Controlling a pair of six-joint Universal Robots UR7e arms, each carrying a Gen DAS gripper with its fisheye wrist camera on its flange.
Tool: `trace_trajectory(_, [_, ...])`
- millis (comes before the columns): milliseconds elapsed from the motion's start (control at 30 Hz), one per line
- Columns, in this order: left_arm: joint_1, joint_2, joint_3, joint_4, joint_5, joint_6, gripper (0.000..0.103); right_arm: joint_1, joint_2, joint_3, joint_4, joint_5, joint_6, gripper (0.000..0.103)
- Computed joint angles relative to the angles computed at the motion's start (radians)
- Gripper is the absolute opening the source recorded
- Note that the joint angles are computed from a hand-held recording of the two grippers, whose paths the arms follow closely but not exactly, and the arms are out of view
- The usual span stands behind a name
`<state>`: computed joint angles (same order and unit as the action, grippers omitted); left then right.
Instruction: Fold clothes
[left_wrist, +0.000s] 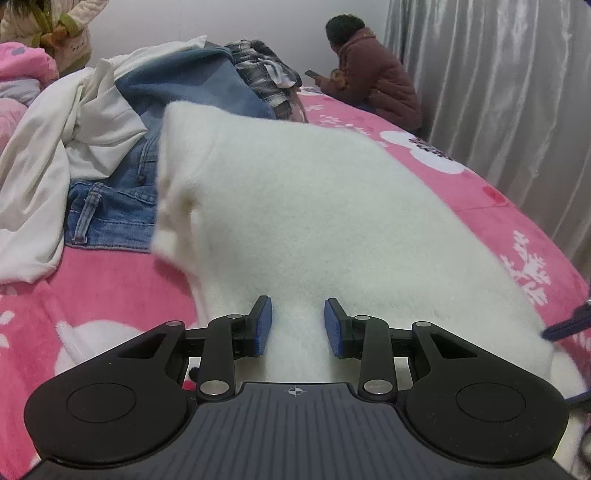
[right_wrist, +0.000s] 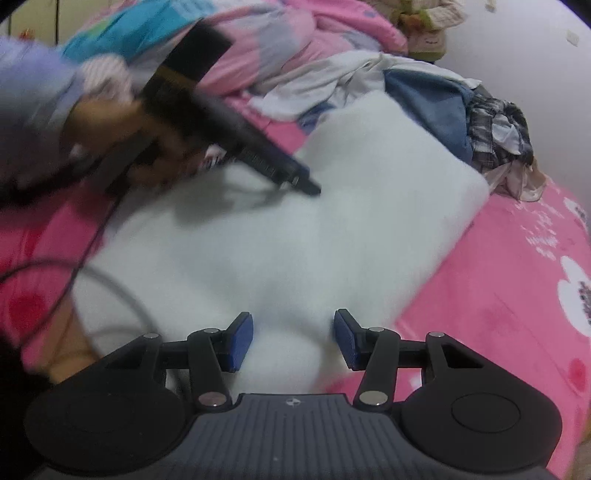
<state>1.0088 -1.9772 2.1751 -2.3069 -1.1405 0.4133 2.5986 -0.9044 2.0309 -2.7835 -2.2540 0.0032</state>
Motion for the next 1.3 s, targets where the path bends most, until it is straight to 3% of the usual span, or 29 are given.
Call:
trace_trajectory(100, [0.001,-0.002,-0.005,0.012,-0.003,-0.02,0.033,-0.016,-0.048,0.006,0.053,0.064,0.059,0.044])
trace_trajectory(167, [0.002,-0.002,-0.006,0.016,-0.003,-0.029,0.033,-0.01,-0.057,0.004,0.038,0.051,0.058,0.039])
trace_trajectory(233, [-0.002,-0.006,0.001,0.007,0.002,-0.028,0.033,-0.005,-0.041,0.008,-0.063,0.022,0.069,0.039])
trace_trajectory(300, [-0.007,-0.009,0.005,0.004,0.01,-0.03,0.033,-0.023,-0.021,-0.002,-0.108,0.047,0.098,0.036])
trace_trajectory(367, [-0.012,-0.011,0.006,0.009,0.017,-0.034,0.033,-0.042,0.008,-0.016,-0.048,0.093,0.099,0.035])
trace_trajectory(467, [-0.006,-0.01,-0.005,0.027,0.007,-0.051,0.033,0.002,0.034,0.01,-0.05,0.045,0.066,0.036])
trace_trajectory(733, [-0.019,-0.025,0.011,0.019,0.023,-0.071,0.033,0.053,-0.027,0.012,0.16,0.066,0.195,0.036])
trace_trajectory(767, [-0.019,-0.025,0.01,0.021,0.024,-0.076,0.033,0.05,-0.037,0.008,0.193,0.089,0.201,0.036])
trace_trajectory(833, [-0.017,-0.022,0.006,0.025,0.021,-0.086,0.033,0.001,-0.072,-0.019,0.338,0.249,0.25,0.037])
trace_trajectory(900, [-0.017,-0.022,0.004,0.029,0.022,-0.094,0.033,-0.02,-0.104,-0.013,0.386,0.344,0.246,0.036])
trace_trajectory(967, [-0.019,-0.023,0.005,0.028,0.025,-0.099,0.033,-0.018,-0.122,-0.029,0.431,0.353,0.238,0.033])
trace_trajectory(1033, [-0.02,-0.026,0.011,0.019,0.025,-0.107,0.033,-0.009,-0.145,-0.032,0.394,0.298,0.258,0.033])
trace_trajectory(1133, [-0.024,-0.035,0.023,0.005,0.03,-0.119,0.033,-0.015,-0.155,-0.019,0.164,0.179,0.242,0.034])
trace_trajectory(1200, [-0.024,-0.035,0.023,0.004,0.03,-0.12,0.033,-0.039,-0.113,-0.028,-0.006,0.105,0.168,0.035])
trace_trajectory(1300, [-0.015,-0.026,0.001,0.037,0.015,-0.125,0.033,-0.11,-0.009,-0.066,-0.246,0.084,0.01,0.036])
